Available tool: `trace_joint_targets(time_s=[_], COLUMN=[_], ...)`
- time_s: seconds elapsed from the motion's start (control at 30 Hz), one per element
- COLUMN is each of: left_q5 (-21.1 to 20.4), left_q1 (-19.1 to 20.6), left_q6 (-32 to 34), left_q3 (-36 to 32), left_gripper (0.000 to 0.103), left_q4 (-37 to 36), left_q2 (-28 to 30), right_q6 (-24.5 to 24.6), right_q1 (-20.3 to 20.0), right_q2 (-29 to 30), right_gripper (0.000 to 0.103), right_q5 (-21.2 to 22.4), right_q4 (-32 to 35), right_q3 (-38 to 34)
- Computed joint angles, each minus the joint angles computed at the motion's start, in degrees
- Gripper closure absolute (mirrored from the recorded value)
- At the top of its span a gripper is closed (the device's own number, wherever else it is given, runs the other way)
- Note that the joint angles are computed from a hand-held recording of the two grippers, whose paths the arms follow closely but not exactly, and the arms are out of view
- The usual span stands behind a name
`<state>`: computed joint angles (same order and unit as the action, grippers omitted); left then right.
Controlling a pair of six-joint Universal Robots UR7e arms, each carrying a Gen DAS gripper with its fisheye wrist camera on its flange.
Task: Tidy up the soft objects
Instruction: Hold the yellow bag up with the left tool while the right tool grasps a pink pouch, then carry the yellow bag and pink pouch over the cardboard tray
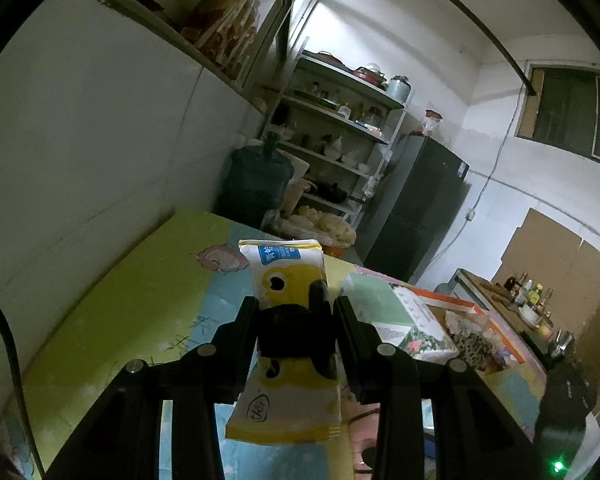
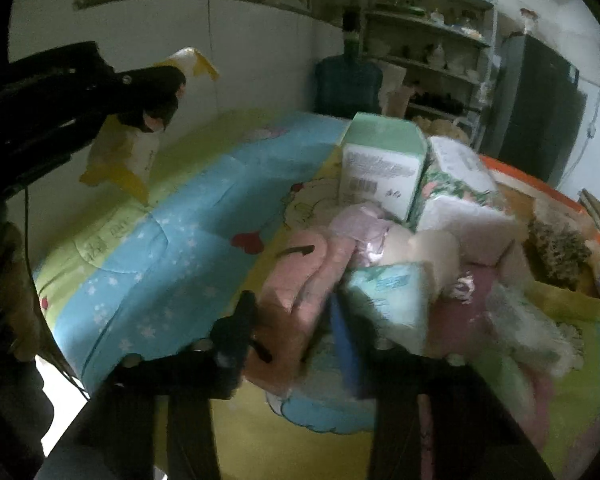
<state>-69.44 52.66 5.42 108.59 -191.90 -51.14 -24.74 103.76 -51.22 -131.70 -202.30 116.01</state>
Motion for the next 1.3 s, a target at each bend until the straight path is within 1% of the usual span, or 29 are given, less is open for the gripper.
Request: trace_joint_targets(time_s=[0.07, 0.1, 0.23, 0.3, 0.63, 0.8, 0.97, 1.3], left_q5=[-0.20, 0.00, -0.19, -0.27, -1.17, -1.72, -2.09, -3.09], left_q1=[0.16, 0.06, 0.14, 0.05, -0.47, -1.56, -2.68, -5.21], left_q6=[-0.15, -0.13, -0.11, -0.05, 0.87, 1.23, 1.33, 1.51], left_q3=[0.23, 0.32, 0.64, 0.74, 1.61, 2.02, 1.78, 0.63], left_gripper=[0.064, 0.064, 0.064, 0.064, 0.064, 0.064, 0.064, 0.064], left_q4=[0.02, -0.19, -0.44, -0.38, -1.42, -1.49, -1.05, -0.05], left_q2=[-0.25, -0.21, -0.40, -0.54, -1.41, -1.56, -1.24, 0.35], right_q6=[0.57, 0.93, 1.11, 0.90, -1.16, -2.32, -3.26, -4.73], right_q1=[-0.28, -0.35, -0.51, -0.44, 0.97, 1.99, 2.37, 1.28], right_q2=[-0.33, -0.56, -1.21, -1.35, -2.41, -3.02, -4.81, -9.23], right_gripper=[0.074, 0.076, 0.079, 0.082, 0.085, 0.085, 0.085, 0.085], right_q5=[0.92, 1.54, 3.27, 3.83, 5.62, 5.85, 6.08, 6.98], right_q4=[0.33, 0.63, 0.78, 0.39, -2.36, -4.65, -7.12, -11.34], right_q3=[0.08, 0.11, 0.49, 0.66, 1.03, 0.87, 1.70, 3.67])
